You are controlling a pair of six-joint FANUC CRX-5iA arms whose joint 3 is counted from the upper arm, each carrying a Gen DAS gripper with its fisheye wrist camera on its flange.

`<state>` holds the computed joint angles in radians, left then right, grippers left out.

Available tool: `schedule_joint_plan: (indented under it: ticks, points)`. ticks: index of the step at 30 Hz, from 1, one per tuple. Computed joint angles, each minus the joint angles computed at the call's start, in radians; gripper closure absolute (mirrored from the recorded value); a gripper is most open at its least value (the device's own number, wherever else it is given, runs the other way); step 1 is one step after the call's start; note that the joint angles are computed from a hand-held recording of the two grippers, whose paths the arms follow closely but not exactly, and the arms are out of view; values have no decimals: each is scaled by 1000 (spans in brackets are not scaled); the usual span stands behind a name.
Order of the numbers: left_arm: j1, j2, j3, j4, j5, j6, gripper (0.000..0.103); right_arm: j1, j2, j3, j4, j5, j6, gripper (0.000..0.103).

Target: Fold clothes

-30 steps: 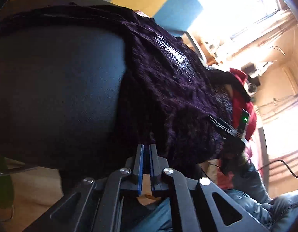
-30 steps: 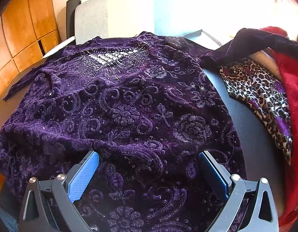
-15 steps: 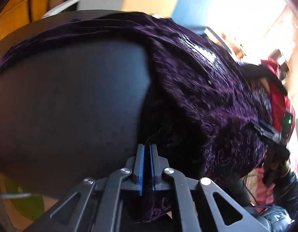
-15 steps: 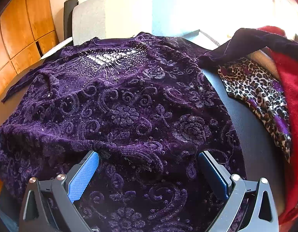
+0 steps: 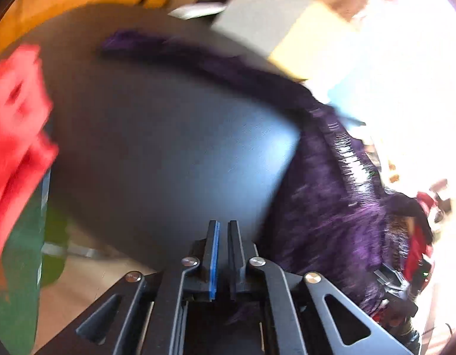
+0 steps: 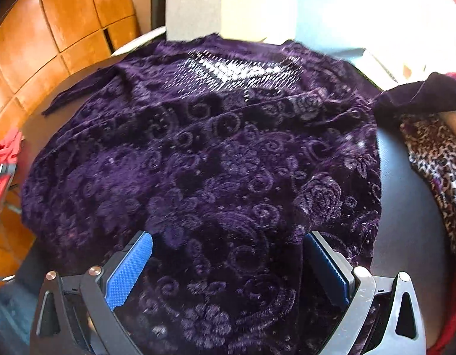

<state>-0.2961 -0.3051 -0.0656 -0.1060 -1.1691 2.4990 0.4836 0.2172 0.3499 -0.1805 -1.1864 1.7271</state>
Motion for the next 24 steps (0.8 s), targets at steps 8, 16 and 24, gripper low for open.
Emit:
schedule_joint_plan:
  ticks: [8,16,24]
  points:
    - [-45,298,206,53,115,-238,97,6,34,104,-40,23,11,0]
    - [-59,363,246,-56,-12,-201,101,7,73,38,52,85,-9,0]
    - [-11,316,220,-6,-71,-176,102,-4,15,-26,0,124,42,0]
